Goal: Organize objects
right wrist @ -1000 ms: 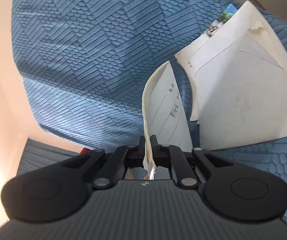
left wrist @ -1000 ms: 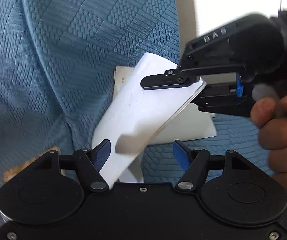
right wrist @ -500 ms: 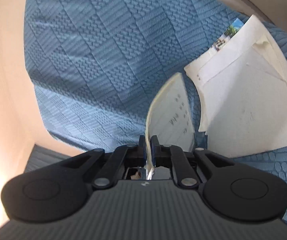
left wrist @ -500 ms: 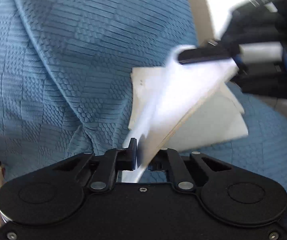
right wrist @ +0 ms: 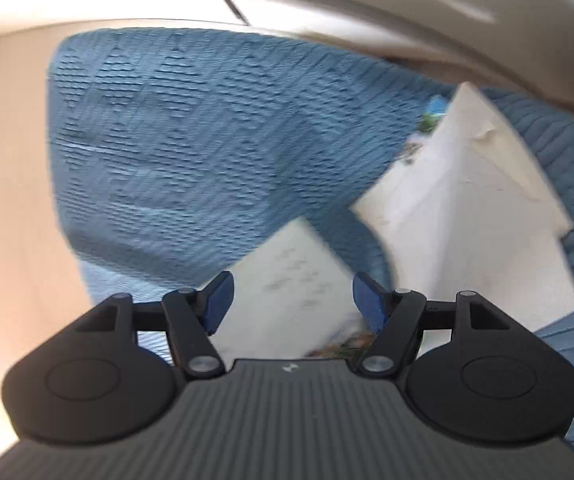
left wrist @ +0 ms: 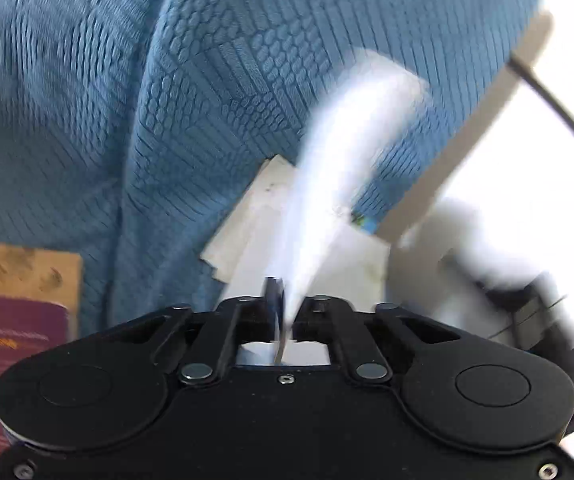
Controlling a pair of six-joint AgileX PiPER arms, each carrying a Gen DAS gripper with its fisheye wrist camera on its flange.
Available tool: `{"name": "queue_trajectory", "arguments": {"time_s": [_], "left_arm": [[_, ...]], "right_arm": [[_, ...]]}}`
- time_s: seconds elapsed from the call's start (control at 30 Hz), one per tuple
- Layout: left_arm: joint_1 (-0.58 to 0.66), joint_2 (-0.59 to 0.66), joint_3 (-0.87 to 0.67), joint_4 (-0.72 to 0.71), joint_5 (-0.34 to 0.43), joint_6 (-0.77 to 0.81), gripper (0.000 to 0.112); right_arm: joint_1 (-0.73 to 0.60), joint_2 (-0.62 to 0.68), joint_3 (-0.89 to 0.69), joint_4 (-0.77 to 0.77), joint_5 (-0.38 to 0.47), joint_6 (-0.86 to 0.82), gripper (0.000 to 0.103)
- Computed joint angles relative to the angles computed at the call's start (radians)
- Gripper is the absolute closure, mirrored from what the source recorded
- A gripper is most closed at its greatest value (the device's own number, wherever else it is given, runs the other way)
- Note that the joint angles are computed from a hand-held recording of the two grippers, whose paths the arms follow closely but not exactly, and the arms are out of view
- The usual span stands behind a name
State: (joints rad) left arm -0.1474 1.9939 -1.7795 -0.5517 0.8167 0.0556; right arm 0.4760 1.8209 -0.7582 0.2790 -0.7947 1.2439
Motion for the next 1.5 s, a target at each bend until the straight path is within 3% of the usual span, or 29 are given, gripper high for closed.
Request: {"name": "queue_trajectory", "arguments": {"time_s": [0.07,0.13,0.27,0.4,0.5,0.6,0.63,0.67,0.73,0.77,0.97,1.1,1.23,1.33,1.5], "left_arm": [[0.041,0.041,-0.060,-0.126,0.067,-0.009,0.110],[0.057,0.067,-0.099,-0.186,0.097,-0.033,0.111],[0.075,0.089,-0.126,-0.272,0.129,-0.063,0.112],[0.081,0.087,-0.127,-0.310,0.154,-0.054,0.112],[0.082,0.071,-0.106,-0.316,0.160,-0.043,0.112],[0.091,0.053,-0.071,-0.334,0.164,-0.028,0.112],[0.093,0.048,-0.060,-0.333,0.162,-0.023,0.112],[0.097,0.044,-0.049,-0.331,0.160,-0.019,0.112],[0.111,0.039,-0.029,-0.340,0.166,-0.018,0.111],[0.119,0.035,-0.015,-0.345,0.168,-0.018,0.110],[0.171,-0.031,0.113,-0.365,0.196,0.032,0.109],[0.217,-0.102,0.231,-0.396,0.215,0.113,0.108],[0.257,-0.170,0.313,-0.380,0.235,0.167,0.108],[0.271,-0.241,0.364,-0.316,0.231,0.223,0.107],[0.318,-0.339,0.426,-0.271,0.274,0.298,0.106]], "right_arm": [[0.018,-0.017,-0.027,0.124,0.134,-0.119,0.035],[0.033,0.003,-0.025,0.156,0.144,-0.078,0.034],[0.043,0.042,-0.005,0.096,0.095,0.072,0.034],[0.076,0.060,0.048,0.148,0.001,0.178,0.034],[0.079,0.086,0.077,0.109,-0.110,0.275,0.035],[0.074,0.098,0.076,0.060,-0.156,0.314,0.036],[0.073,0.098,0.073,0.046,-0.154,0.317,0.046],[0.074,0.090,0.070,0.043,-0.142,0.302,0.063],[0.082,0.070,0.061,0.057,-0.101,0.239,0.080],[0.088,0.056,0.061,0.069,-0.082,0.204,0.084],[0.112,-0.012,0.043,0.093,0.056,0.013,0.093],[0.184,-0.077,0.045,0.226,0.131,-0.181,0.095],[0.285,-0.129,0.021,0.472,0.195,-0.467,0.095],[0.376,-0.143,0.002,0.657,0.193,-0.617,0.096],[0.523,-0.152,-0.092,1.023,0.139,-1.024,0.096]]}}
